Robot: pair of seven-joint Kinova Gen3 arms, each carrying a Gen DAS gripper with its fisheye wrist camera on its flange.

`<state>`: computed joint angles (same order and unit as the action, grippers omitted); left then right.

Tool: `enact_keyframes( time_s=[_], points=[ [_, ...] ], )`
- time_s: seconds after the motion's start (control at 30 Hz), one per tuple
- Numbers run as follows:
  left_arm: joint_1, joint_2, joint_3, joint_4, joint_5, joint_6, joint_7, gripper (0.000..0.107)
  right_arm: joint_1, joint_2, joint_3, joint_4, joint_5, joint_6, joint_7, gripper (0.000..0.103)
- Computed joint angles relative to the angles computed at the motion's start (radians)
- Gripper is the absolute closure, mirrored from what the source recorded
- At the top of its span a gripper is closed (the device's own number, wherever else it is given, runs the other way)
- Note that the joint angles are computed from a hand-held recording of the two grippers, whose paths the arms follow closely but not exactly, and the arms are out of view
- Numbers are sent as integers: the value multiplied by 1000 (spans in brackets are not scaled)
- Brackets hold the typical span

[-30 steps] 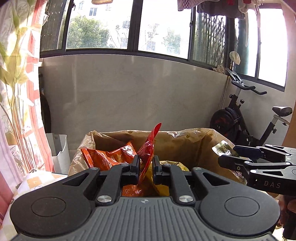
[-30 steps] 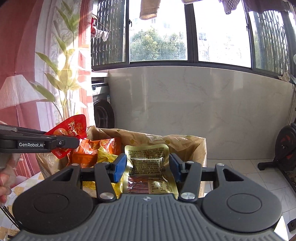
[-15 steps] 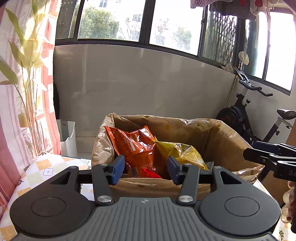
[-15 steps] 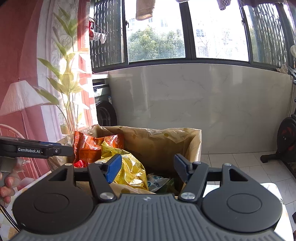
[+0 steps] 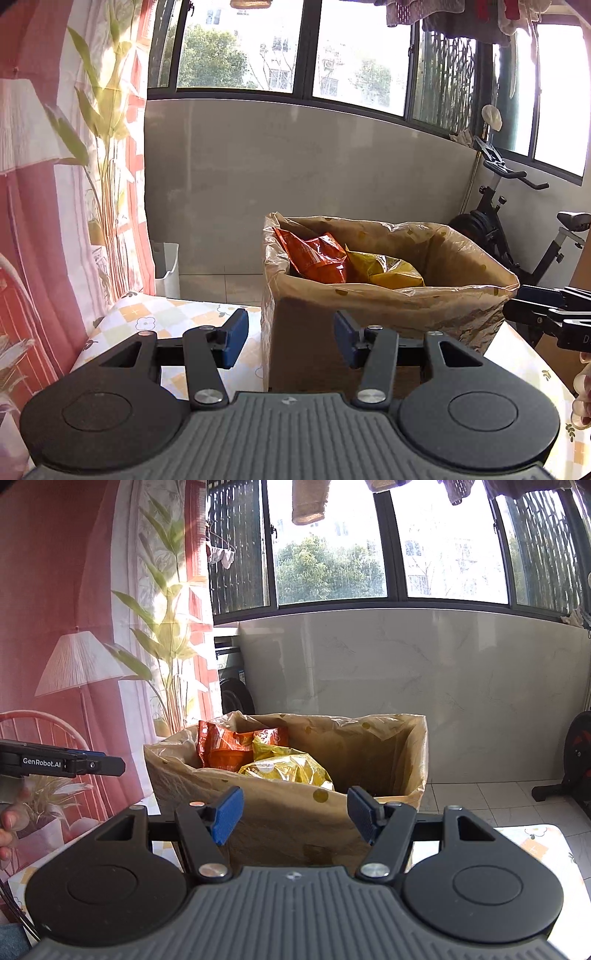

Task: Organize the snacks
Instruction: 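Open both tools to drop the packets into the box, then move the left tool to the cracker packet while the right tool moves to the yellow-orange packet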

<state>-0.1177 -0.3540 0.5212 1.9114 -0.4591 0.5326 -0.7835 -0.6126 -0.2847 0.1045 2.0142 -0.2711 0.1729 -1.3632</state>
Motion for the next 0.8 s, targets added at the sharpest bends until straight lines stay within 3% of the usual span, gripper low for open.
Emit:
enact_keyframes(
  time_s=[0.2, 0.4, 0.8],
  points=[
    [50, -69, -78, 82, 64, -2, -65, 54, 70, -10, -85, 52, 28, -18, -64, 37],
    [97, -122, -167, 178, 175, 19, -150, 54, 200, -3, -226, 110, 79, -25, -190, 37],
    [243, -118, -325, 293, 340, 94, -426, 48, 172, 28, -261, 172, 109, 14, -332, 37]
  ],
)
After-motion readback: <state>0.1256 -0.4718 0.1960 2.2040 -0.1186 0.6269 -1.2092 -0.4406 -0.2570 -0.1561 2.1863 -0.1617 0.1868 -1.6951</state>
